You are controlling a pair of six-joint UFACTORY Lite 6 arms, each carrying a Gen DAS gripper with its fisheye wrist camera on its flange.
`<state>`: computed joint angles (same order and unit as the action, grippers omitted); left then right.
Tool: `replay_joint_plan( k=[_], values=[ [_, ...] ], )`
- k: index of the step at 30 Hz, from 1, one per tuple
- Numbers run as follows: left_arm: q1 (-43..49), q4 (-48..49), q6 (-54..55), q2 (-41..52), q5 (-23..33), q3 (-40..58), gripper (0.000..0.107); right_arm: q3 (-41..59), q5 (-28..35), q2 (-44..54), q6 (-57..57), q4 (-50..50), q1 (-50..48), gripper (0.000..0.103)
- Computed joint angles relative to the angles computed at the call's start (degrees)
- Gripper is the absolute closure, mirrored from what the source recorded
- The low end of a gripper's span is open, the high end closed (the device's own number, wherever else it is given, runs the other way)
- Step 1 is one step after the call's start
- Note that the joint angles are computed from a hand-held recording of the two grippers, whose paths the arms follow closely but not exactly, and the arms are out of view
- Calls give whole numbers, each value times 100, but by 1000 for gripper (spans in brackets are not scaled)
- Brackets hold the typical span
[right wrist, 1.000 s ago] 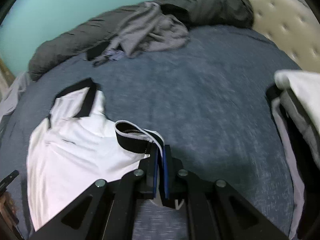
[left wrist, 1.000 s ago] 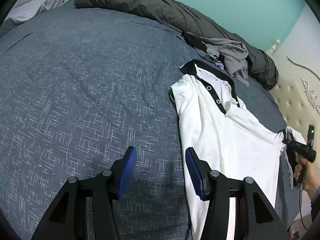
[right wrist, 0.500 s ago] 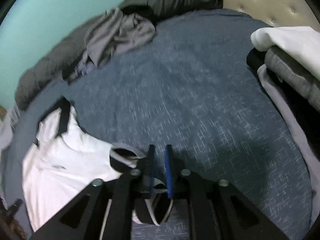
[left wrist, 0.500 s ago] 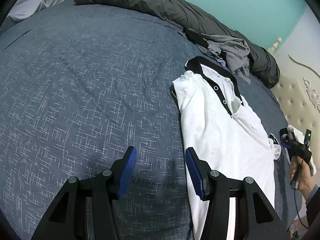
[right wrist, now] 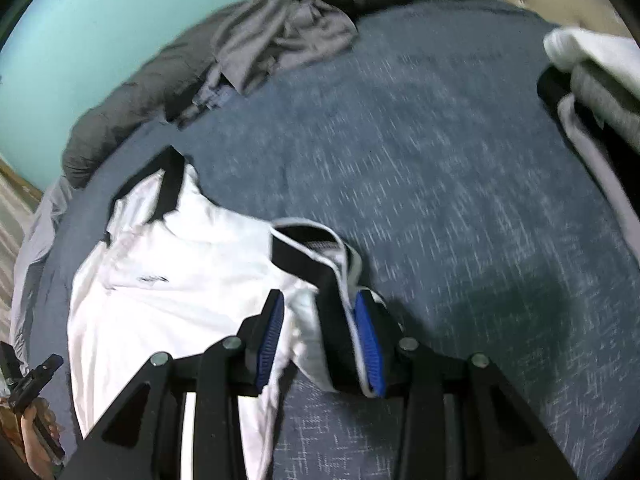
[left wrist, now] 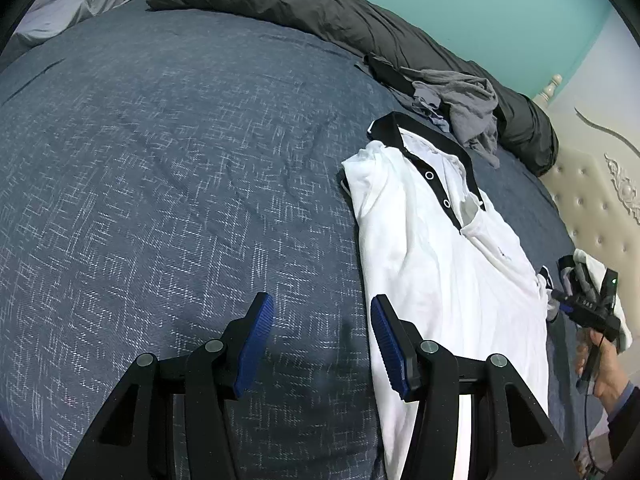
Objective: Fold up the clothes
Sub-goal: 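Pull the sleeve outward from the shirt body with the right gripper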
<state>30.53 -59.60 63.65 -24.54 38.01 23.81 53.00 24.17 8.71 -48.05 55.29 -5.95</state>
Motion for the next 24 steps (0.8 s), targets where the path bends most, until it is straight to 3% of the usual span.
replay_joint_plan(
  k=[2, 5, 9, 17, 21, 24],
  values=[
    [-17, -16, 8, 21, 5, 14, 52, -46, -102, -4, 249, -268, 56, 68],
    [-24, -28, 30, 31, 29, 30, 52, -403, -84, -360, -198, -115, 25, 87],
    [5, -11, 8, -30, 79, 19, 52, -908, -24, -985, -649, -24, 27, 96],
    [-61, -22, -48, -96, 91, -10, 52, -1611, 350, -1793, 79, -1303, 346, 96],
    [-6, -36, -34, -110, 152, -3, 52, -1715, 692, -1968, 186, -1182, 111, 90],
    [51, -49, -6, -106, 194, 11, 52, -1743, 875, -2369, -254, -559, -240, 82]
  ],
)
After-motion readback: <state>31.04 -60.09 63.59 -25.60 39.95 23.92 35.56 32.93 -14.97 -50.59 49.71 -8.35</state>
